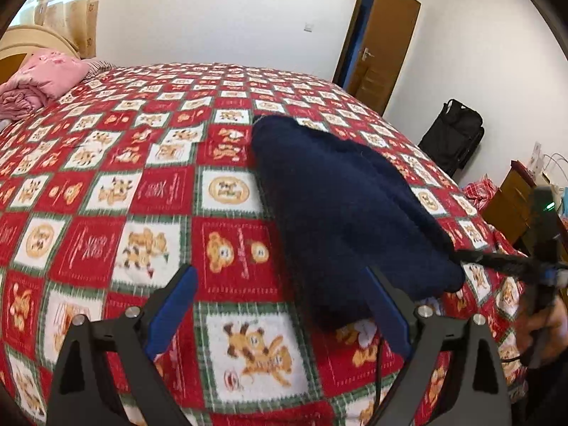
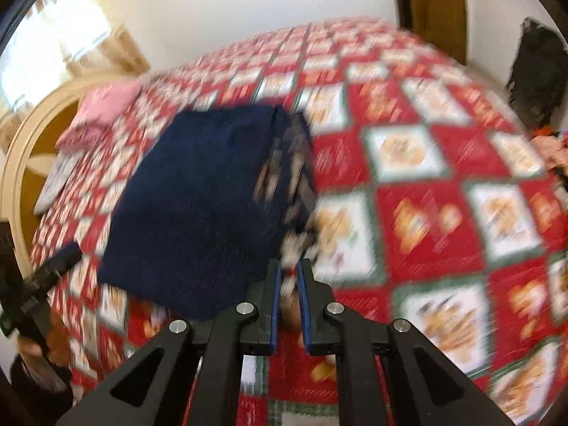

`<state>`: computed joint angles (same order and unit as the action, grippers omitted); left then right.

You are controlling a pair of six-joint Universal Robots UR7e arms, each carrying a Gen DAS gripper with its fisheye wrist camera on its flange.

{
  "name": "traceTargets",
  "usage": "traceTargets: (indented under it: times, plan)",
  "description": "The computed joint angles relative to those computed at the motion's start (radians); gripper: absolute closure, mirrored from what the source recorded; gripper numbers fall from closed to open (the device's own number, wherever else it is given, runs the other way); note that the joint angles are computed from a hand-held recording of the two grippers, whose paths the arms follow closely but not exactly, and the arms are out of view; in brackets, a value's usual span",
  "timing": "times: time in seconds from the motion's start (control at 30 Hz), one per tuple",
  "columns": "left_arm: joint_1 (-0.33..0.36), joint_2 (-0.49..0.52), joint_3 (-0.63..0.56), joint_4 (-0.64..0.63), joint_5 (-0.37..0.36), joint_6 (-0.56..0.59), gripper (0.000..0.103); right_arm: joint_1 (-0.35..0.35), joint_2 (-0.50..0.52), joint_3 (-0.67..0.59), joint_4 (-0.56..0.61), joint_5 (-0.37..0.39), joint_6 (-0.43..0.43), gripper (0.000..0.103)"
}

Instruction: Fold small clothes

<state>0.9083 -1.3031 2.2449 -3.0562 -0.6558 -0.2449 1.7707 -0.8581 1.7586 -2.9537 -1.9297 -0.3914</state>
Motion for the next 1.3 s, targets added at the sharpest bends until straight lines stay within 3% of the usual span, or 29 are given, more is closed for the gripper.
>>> traceTargets:
  times: [0.1, 0.23, 0.27, 0.33, 0.4, 0.5, 0.57, 0.6, 0.7, 0.73, 0.77, 0.83, 0.9, 0.93, 1.0, 1.07, 1.1, 1.17, 1.2, 1.3]
  plan:
    - [0.024, 0.039, -0.046, -0.019, -0.017, 0.021, 0.008, 0.027, 0.032, -0.073, -0.055, 0.01, -0.036, 0.09]
    - [0.049, 0.109, -0.103, -0.036, -0.016, 0.051, 0.008, 0.055, 0.151, -0.263, 0.1, 0.066, -0.066, 0.09]
    - [0.053, 0.122, -0.112, -0.024, -0.02, 0.045, 0.008, 0.072, 0.196, -0.311, 0.116, 0.017, -0.085, 0.09]
    - [0.054, 0.136, -0.116, -0.007, -0.027, 0.037, 0.008, 0.105, 0.338, -0.446, 0.035, -0.163, -0.178, 0.09]
    - [0.051, 0.148, -0.116, 0.007, -0.023, 0.04, 0.008, 0.107, 0.404, -0.534, 0.029, -0.215, -0.174, 0.089]
    - [0.047, 0.166, -0.114, 0.015, -0.032, 0.073, 0.008, 0.06, 0.413, -0.629, 0.23, -0.08, 0.011, 0.084]
    - [0.047, 0.18, -0.117, 0.01, -0.027, 0.097, 0.008, 0.045, 0.432, -0.667, 0.272, -0.066, 0.044, 0.052]
    - [0.049, 0.191, -0.119, -0.003, -0.028, 0.114, 0.008, 0.039, 0.436, -0.678, 0.298, -0.052, 0.047, 0.045]
    - [0.063, 0.198, -0.135, 0.023, -0.06, 0.09, 0.007, 0.011, 0.436, -0.706, 0.428, 0.031, 0.089, 0.042]
    - [0.073, 0.196, -0.142, 0.043, -0.081, 0.066, 0.006, 0.004, 0.434, -0.701, 0.425, 0.048, 0.087, 0.049]
    - [0.079, 0.197, -0.148, 0.053, -0.091, 0.054, 0.006, 0.005, 0.434, -0.697, 0.406, 0.04, 0.073, 0.075]
    - [0.092, 0.193, -0.151, 0.061, -0.122, 0.024, 0.005, 0.011, 0.433, -0.686, 0.356, 0.023, 0.035, 0.086]
    - [0.092, 0.193, -0.149, 0.058, -0.128, 0.01, 0.005, 0.029, 0.443, -0.67, 0.238, -0.033, -0.03, 0.088]
    - [0.089, 0.194, -0.149, 0.06, -0.124, 0.015, 0.005, 0.035, 0.459, -0.679, 0.192, -0.061, -0.058, 0.096]
    - [0.085, 0.203, -0.156, 0.065, -0.115, 0.027, 0.003, 0.054, 0.524, -0.73, 0.071, -0.202, -0.138, 0.103]
    - [0.081, 0.218, -0.161, 0.065, -0.095, 0.035, 0.0, 0.053, 0.606, -0.87, 0.061, -0.315, -0.159, 0.103]
    - [0.079, 0.227, -0.162, 0.065, -0.083, 0.034, 0.0, 0.035, 0.613, -0.895, 0.118, -0.309, -0.106, 0.103]
    - [0.07, 0.236, -0.165, 0.075, -0.06, 0.035, 0.0, -0.011, 0.567, -0.852, 0.187, -0.206, 0.05, 0.103]
    - [0.068, 0.233, -0.168, 0.092, -0.056, 0.032, 0.0, -0.012, 0.543, -0.822, 0.159, -0.192, 0.069, 0.103]
    - [0.084, 0.223, -0.182, 0.12, -0.081, 0.029, 0.0, -0.002, 0.45, -0.665, 0.007, -0.114, 0.025, 0.103]
